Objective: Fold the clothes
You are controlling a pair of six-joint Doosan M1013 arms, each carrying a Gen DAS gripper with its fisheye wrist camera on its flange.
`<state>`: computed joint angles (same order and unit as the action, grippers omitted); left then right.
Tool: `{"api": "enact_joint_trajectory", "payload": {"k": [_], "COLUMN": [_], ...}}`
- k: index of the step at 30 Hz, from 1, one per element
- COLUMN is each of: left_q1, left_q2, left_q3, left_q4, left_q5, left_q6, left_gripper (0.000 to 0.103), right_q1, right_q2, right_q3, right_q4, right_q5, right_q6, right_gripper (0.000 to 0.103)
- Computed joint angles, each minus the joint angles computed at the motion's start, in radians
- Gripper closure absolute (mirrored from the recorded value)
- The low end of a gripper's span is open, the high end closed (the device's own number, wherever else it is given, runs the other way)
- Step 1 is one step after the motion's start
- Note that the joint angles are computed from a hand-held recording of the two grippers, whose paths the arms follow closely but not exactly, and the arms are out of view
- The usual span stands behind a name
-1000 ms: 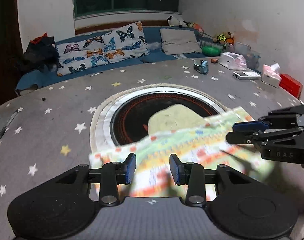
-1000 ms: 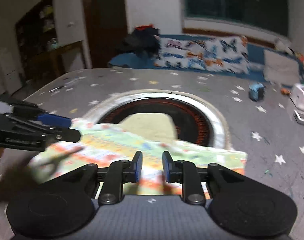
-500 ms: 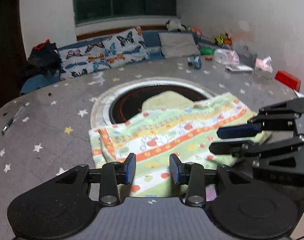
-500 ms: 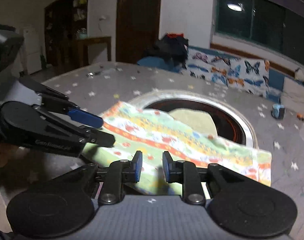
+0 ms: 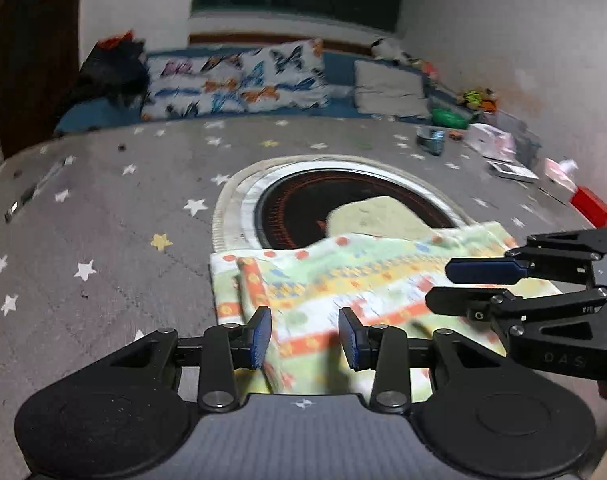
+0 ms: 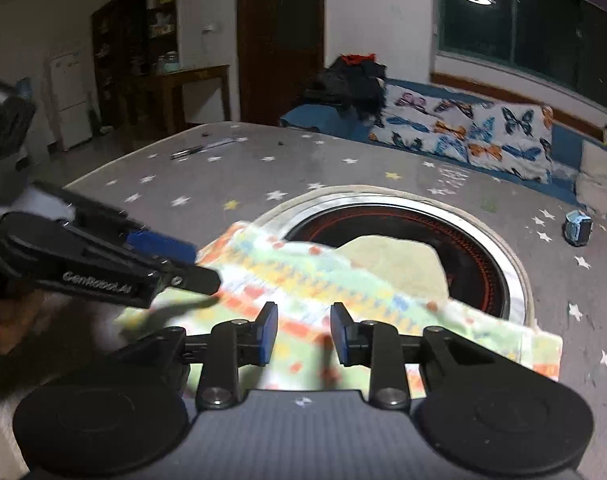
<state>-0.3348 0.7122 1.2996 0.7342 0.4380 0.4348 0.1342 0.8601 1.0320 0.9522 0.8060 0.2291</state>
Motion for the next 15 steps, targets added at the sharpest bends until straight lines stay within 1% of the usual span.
{"api": "enact_joint_trajectory", "payload": {"k": [5,8,9,12,15], "left_q1": [0.013,0.020,0.019,0.018,0.021], "left_q2": [0.047,0.061,0.064,0.062,0.047], "left_q3": [-0.083,-0.100,-0.101,-0.098,-0.080], "left_q4": [-0.041,-0.050,-0.032,-0.012,-0.015], "left_q5": [0.094,0.112,0.116,0.124,0.111], "left_q6": [0.043,0.034,0.021,0.005,-0.015], "left_gripper": [0.064,0.065,0.064,0.064,0.063], "right_q1": [0.019,0.030,0.033,0.039,0.038], "right_q2": [0.078,0.115,0.126,0.139,0.120], "right_q3": [-0.143,-0.200,-0.214,-0.228,-0.200], "right_q4": [-0.113,-0.159,-0.173,-0.188,-0.173], "right_q5": [0.026,0.025,0.023,0.014,-0.002], "right_q6": [0.184,0.254,0.273,0.287,0.249], "right_gripper": [0.075,0.075,0.075,0.075,0.075]}}
